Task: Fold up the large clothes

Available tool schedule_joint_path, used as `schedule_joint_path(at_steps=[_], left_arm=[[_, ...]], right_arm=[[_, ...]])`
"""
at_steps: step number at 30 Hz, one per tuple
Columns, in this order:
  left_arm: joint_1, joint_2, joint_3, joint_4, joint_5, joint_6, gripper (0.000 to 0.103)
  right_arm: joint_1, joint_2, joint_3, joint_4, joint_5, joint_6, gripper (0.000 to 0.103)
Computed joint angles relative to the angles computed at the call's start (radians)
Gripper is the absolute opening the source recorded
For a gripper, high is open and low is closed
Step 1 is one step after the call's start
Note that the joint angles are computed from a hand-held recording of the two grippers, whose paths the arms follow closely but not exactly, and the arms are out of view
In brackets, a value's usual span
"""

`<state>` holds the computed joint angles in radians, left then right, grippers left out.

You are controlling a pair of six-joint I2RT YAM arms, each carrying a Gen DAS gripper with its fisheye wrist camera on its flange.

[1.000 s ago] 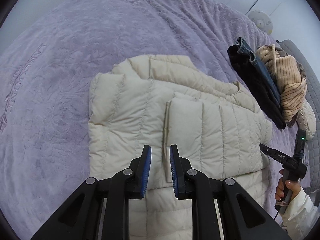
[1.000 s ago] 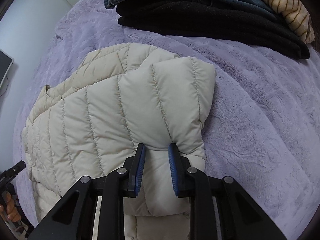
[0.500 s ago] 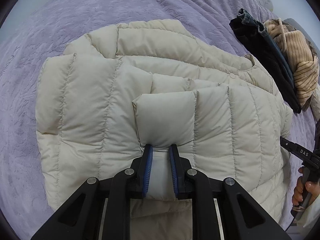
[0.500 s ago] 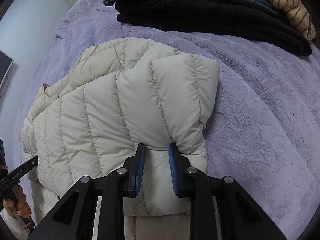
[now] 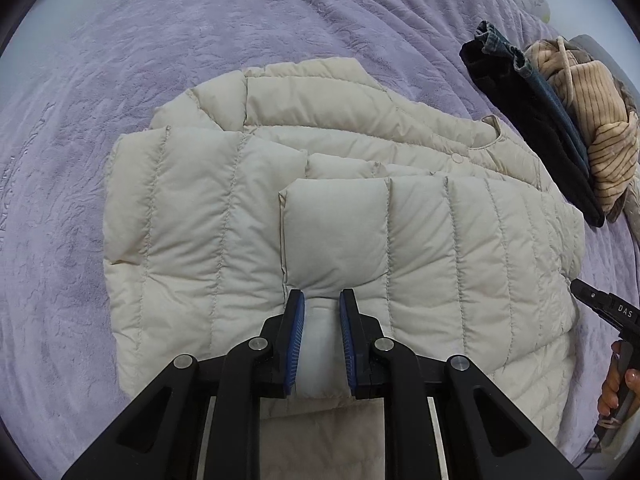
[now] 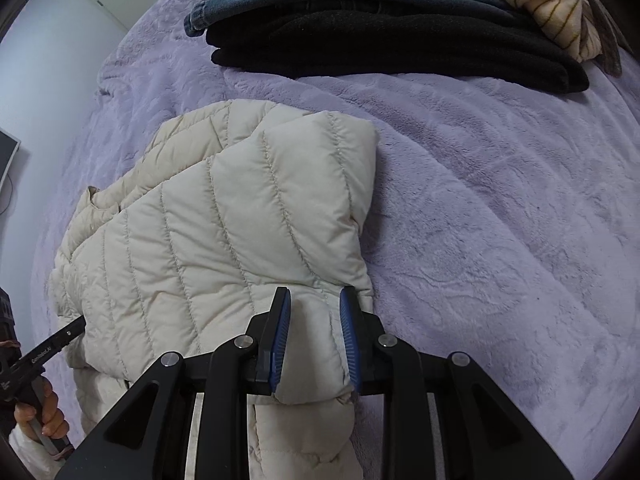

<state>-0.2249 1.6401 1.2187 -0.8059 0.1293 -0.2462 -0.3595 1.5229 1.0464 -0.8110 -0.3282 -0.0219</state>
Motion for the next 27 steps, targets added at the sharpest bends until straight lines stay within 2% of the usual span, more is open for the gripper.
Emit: schedule_joint_path(at_steps=[8, 12, 20, 24, 25, 26, 27], left_arm=[[-0.039, -0.117, -0.014, -0.109, -0.039, -0.013, 0.02], [-0.06, -0.172, -0.022, -0.176, -0.053, -0.03, 0.02], [-0.101, -0.289, -0.053, -0.296, -0.104, -0.065, 0.02], [-0.106, -0.332, -0.062, -0.358, -0.114, -0.075, 0.02], [-0.108, -0.34, -0.065, -0.372, -0.118, -0.074, 0.023], [-0.111, -0.351, -0.069, -0.385, -0.122, -0.074, 0.036], [-0.116, -0.367, -0.075, -0.394, -0.134, -0.081, 0.068]], right_arm=[[-0.022, -0.085, -0.004, -0.13, -0.025, -0.017, 0.029], [-0.031, -0.149, -0.028, -0.192, -0.039, -0.025, 0.045], [-0.046, -0.251, -0.042, -0.32, -0.046, -0.049, 0.046], [-0.049, -0.295, -0.044, -0.377, -0.047, -0.059, 0.054], [-0.05, -0.307, -0.046, -0.39, -0.047, -0.061, 0.054], [-0.053, -0.317, -0.048, -0.405, -0.048, -0.065, 0.054], [-0.055, -0.326, -0.048, -0.419, -0.049, -0.067, 0.054]])
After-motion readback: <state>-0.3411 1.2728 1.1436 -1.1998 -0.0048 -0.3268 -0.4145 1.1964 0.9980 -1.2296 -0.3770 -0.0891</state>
